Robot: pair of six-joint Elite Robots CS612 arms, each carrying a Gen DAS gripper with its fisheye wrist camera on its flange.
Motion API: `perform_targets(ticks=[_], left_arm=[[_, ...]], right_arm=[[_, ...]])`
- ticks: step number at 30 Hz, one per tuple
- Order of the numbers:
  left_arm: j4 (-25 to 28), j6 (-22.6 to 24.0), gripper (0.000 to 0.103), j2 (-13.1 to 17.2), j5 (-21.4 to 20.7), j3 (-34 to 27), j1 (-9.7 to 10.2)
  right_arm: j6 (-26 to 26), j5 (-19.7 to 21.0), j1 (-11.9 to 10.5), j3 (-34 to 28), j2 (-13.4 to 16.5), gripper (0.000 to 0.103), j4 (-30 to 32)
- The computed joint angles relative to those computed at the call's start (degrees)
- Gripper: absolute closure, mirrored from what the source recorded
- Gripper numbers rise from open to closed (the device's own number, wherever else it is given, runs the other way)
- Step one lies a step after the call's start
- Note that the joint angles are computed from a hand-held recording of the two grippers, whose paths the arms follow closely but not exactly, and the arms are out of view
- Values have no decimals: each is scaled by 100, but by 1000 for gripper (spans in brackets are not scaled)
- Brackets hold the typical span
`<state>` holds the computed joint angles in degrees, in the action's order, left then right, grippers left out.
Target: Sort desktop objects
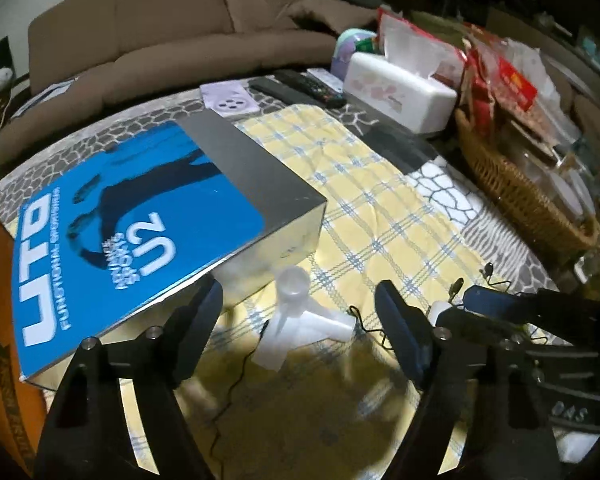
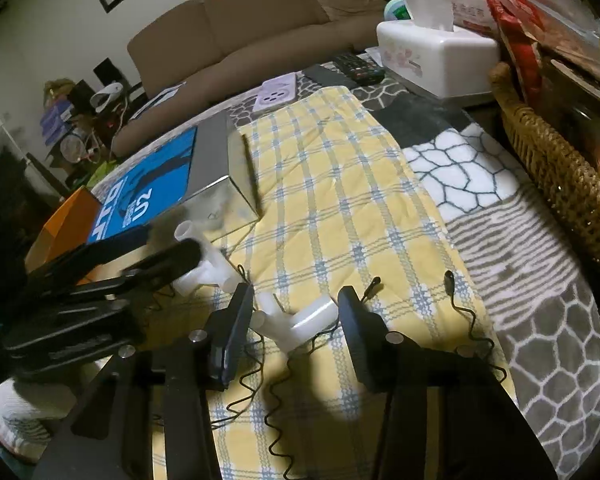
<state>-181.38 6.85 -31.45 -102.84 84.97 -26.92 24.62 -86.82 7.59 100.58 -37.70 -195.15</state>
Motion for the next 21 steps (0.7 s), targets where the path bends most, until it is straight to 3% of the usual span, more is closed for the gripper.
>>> perform_targets(ticks=[5, 8, 14, 21], left_arm=[[153, -37, 48, 70, 42, -103, -35], [310, -137, 79, 116, 61, -196, -26], [258, -271, 83, 122, -148, -209, 52], [118, -482, 87, -76, -503, -27, 168]], right_arm=[[-31, -56, 13, 6, -7, 61, 1], [20, -128, -1, 68, -41, 62, -102], [36, -28, -42, 200, -102, 62, -421], [-391, -164, 115, -67, -31, 62, 59]])
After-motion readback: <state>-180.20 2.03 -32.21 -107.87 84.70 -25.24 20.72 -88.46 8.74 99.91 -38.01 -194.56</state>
